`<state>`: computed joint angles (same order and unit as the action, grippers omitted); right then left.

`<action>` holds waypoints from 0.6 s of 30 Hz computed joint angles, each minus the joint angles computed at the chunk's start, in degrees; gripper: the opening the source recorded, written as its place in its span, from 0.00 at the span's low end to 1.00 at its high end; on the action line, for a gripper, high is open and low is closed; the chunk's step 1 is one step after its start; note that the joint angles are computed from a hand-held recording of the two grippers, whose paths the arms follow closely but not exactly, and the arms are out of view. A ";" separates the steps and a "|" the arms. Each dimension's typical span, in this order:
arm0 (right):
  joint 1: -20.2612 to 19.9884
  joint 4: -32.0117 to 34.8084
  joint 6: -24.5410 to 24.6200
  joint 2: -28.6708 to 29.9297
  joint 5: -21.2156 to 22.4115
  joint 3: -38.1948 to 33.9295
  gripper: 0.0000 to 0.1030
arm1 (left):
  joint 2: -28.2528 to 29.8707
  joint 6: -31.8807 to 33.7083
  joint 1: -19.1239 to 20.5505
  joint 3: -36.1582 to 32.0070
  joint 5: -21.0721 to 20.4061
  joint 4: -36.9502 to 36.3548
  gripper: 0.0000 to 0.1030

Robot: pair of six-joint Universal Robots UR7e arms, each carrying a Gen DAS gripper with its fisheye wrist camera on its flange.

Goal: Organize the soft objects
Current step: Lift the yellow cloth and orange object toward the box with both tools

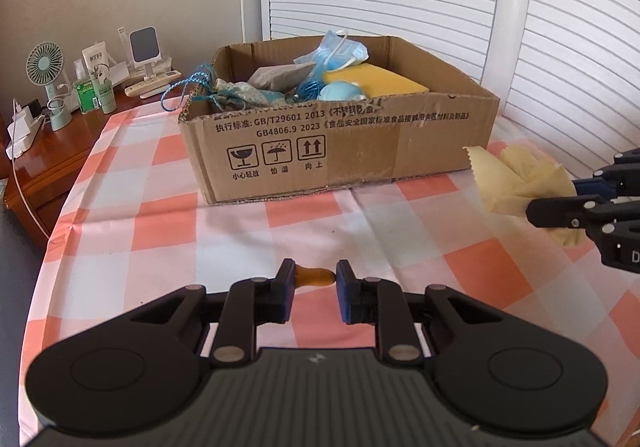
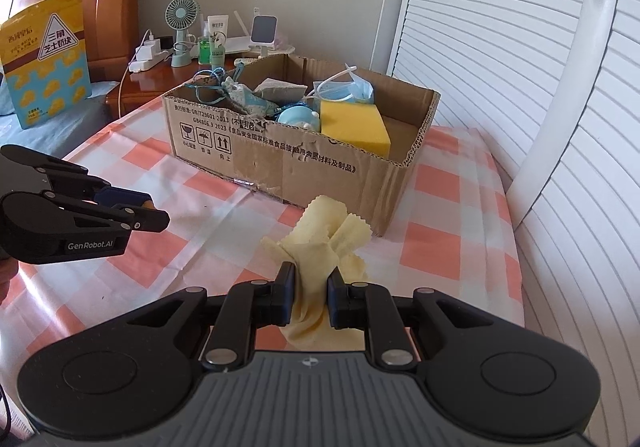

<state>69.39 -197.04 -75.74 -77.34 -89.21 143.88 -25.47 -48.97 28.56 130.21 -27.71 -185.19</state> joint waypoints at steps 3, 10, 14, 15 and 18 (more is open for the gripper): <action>0.48 1.87 -1.08 -1.71 0.44 0.01 0.19 | -2.03 0.72 -0.45 1.15 -1.09 0.67 0.19; 3.63 9.41 -1.01 -6.05 3.04 -2.65 0.19 | -7.13 2.63 -0.80 3.08 -3.59 2.18 0.19; 6.90 10.15 0.42 -4.18 4.09 -6.44 0.19 | -8.95 4.59 -0.87 3.02 -3.17 3.09 0.19; 7.87 9.76 1.10 -3.02 3.81 -7.65 0.19 | -9.29 4.98 -0.85 2.90 -2.98 3.33 0.19; 10.47 10.80 3.86 0.90 2.80 -12.47 0.19 | -9.98 6.67 -0.44 2.29 -2.76 3.20 0.19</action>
